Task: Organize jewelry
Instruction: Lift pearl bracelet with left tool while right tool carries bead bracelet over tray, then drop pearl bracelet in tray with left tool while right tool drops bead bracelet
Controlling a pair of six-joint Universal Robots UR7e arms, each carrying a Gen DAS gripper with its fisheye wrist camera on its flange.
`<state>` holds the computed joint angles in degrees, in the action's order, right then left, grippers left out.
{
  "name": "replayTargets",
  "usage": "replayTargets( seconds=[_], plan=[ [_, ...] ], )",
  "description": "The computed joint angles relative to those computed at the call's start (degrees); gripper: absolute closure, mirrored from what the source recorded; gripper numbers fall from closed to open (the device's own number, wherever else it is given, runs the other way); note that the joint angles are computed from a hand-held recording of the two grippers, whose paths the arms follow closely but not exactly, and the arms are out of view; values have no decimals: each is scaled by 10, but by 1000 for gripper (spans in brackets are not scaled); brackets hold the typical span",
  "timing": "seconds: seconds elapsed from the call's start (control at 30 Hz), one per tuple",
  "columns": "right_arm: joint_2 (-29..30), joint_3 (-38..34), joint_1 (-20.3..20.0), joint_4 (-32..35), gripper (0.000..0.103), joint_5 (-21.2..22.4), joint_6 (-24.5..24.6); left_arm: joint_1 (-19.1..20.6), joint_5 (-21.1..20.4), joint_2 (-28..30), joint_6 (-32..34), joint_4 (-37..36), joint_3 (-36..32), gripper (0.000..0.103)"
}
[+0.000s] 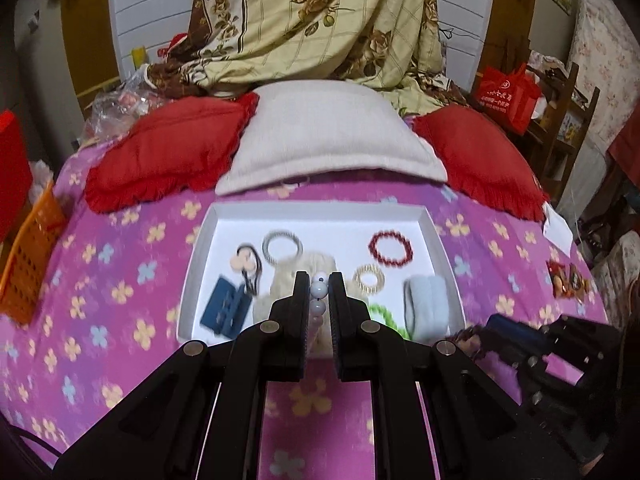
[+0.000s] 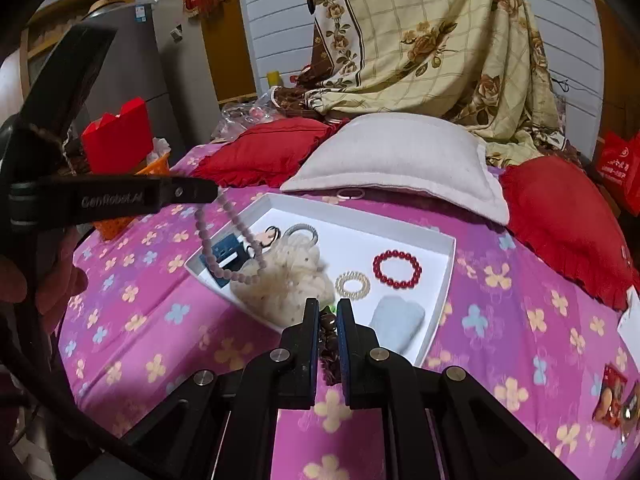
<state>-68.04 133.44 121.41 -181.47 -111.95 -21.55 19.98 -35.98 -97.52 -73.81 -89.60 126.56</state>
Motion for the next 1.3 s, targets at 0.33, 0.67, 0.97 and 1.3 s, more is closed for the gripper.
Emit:
replayTargets(
  seconds=[0.33, 0.67, 0.97, 1.3],
  plan=[
    [65, -67, -30, 12, 95, 2, -5, 103, 46, 115, 158, -188, -42, 95],
    [143, -153, -88, 36, 95, 8, 5, 212, 38, 185, 230, -323, -45, 95],
    [182, -162, -122, 3, 95, -38, 4, 218, 50, 166, 211, -329, 9, 94],
    [184, -149, -123, -33, 81, -45, 15, 188, 65, 147, 212, -377, 52, 55]
  ],
)
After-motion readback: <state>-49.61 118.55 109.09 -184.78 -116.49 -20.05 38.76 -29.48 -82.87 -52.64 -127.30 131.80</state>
